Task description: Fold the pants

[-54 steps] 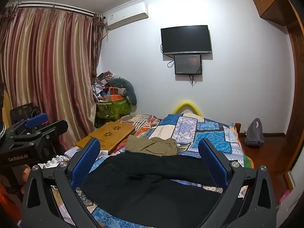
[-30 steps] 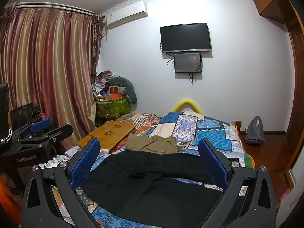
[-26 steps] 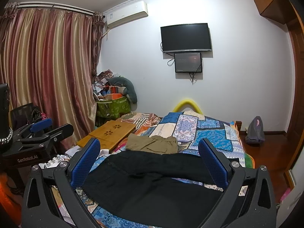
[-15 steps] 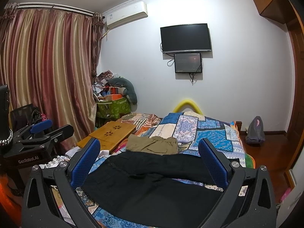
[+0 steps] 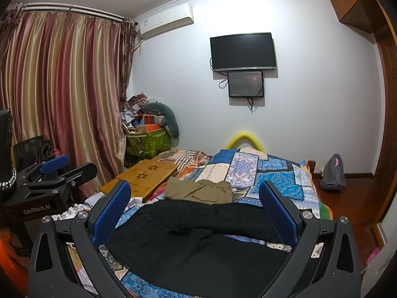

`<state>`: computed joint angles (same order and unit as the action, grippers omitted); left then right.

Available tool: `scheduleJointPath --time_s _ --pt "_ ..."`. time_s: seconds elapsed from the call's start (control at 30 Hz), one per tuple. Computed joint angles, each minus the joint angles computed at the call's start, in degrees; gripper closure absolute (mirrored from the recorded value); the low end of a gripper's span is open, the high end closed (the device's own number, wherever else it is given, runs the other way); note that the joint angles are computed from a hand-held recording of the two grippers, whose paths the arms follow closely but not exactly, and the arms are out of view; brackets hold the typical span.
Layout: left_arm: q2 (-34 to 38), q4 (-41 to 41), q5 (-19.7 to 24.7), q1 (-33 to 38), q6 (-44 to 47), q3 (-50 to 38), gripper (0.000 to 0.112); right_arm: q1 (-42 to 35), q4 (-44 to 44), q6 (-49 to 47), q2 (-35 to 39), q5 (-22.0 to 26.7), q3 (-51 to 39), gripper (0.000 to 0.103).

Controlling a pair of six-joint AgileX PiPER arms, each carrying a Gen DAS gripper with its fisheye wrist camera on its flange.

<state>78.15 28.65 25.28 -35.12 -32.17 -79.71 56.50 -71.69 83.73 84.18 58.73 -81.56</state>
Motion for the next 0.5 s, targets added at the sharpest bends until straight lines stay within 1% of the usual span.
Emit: scheduleJointPath --time_s 0.5 --pt "-0.56 0.65 0.38 -0.59 -0.33 -0.33 0.01 -0.03 -0.17 0.22 0.06 0.18 -0.04 0.0"
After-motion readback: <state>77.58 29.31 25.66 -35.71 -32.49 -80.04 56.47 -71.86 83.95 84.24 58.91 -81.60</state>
